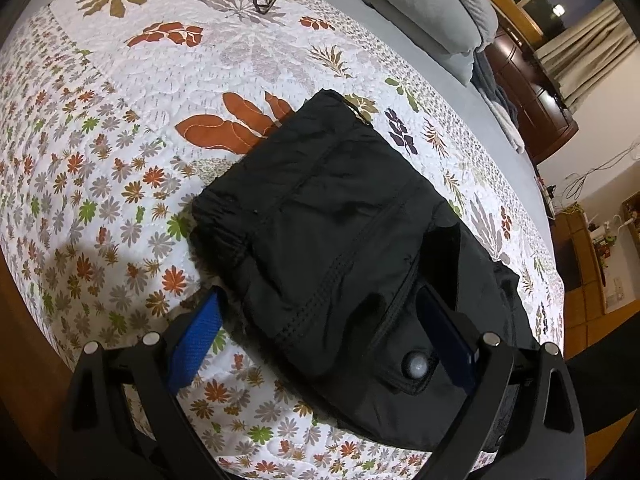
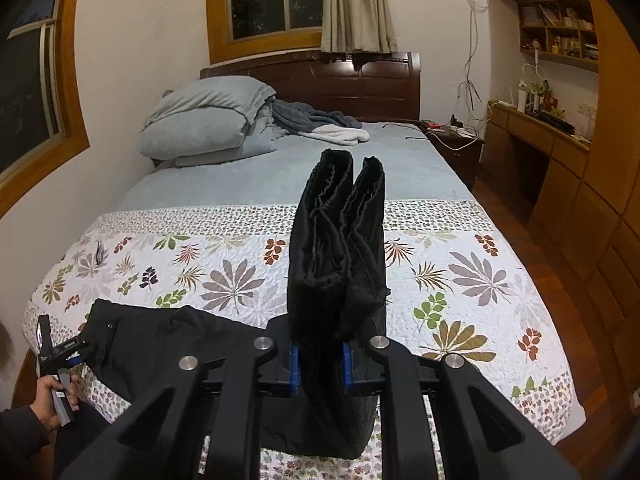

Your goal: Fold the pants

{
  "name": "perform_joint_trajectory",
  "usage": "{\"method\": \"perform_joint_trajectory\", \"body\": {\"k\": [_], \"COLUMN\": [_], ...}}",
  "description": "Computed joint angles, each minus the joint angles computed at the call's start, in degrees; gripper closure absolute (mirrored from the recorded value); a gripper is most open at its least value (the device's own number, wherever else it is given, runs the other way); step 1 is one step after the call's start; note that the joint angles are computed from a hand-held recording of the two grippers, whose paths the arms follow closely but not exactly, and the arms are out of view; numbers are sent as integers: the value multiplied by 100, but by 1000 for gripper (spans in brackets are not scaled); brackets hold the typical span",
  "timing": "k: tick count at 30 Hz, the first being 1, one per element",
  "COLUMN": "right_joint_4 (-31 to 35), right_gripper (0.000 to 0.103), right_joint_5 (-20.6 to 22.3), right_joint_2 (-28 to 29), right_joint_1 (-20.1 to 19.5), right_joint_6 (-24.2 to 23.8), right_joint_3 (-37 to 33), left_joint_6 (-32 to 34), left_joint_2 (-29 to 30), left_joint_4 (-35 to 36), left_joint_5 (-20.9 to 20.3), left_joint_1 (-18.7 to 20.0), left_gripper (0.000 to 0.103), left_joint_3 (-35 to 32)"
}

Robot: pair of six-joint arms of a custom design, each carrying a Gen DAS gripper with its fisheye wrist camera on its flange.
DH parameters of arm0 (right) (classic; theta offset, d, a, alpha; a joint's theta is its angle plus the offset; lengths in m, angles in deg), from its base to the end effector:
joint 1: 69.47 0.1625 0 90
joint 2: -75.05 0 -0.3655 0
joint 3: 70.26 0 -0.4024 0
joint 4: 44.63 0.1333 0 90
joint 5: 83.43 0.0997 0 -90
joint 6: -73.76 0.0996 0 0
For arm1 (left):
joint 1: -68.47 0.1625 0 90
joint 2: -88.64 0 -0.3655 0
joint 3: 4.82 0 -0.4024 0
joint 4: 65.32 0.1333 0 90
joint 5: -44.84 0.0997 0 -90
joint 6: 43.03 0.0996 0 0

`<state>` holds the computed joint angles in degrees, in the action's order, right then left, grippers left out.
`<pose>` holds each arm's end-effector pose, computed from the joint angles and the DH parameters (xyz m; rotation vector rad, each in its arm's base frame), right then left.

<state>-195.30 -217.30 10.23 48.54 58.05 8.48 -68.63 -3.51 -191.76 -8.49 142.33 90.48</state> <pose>0.3698 -0.5584 0.4199 0.4761 -2.2425 1.0680 0.0419 -0.5485 0.4936 -0.4645 2.5336 -1.0187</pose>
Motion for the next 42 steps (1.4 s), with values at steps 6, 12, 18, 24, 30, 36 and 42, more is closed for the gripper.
{"method": "perform_joint_trajectory", "body": {"k": [6,12,18,24,30,36,42], "right_joint_4": [228,470,692,840,1024,1124,1135], "right_gripper": [88,88,88,88,88,88,88], "right_joint_5": [-81,-142,-214,-375,-495,-497,-488], "right_joint_2": [251,446,651,897,1151,1268,1343], "right_joint_1": [65,104,122,133,97,76,86], "right_joint_6": [-9,29,73,57,107,141,142], "right_joint_3": [-196,-324,-439,-569,-634,-575,-526], "left_joint_6": [-20,31,27,31,49,43,41], "left_joint_2": [-52,-61,-121,-136,-143,-153,-155], "left_joint_4": [-89,-164,-250,-302,-363,-391,-383], "left_joint_5": [-171,-292,-420,-552,-683,-750,-738], "left_joint_1": [70,100,152,201,267,303,300], "left_gripper": [8,8,8,8,8,8,8], "left_joint_3": [30,44,89,91,82,81,82]}}
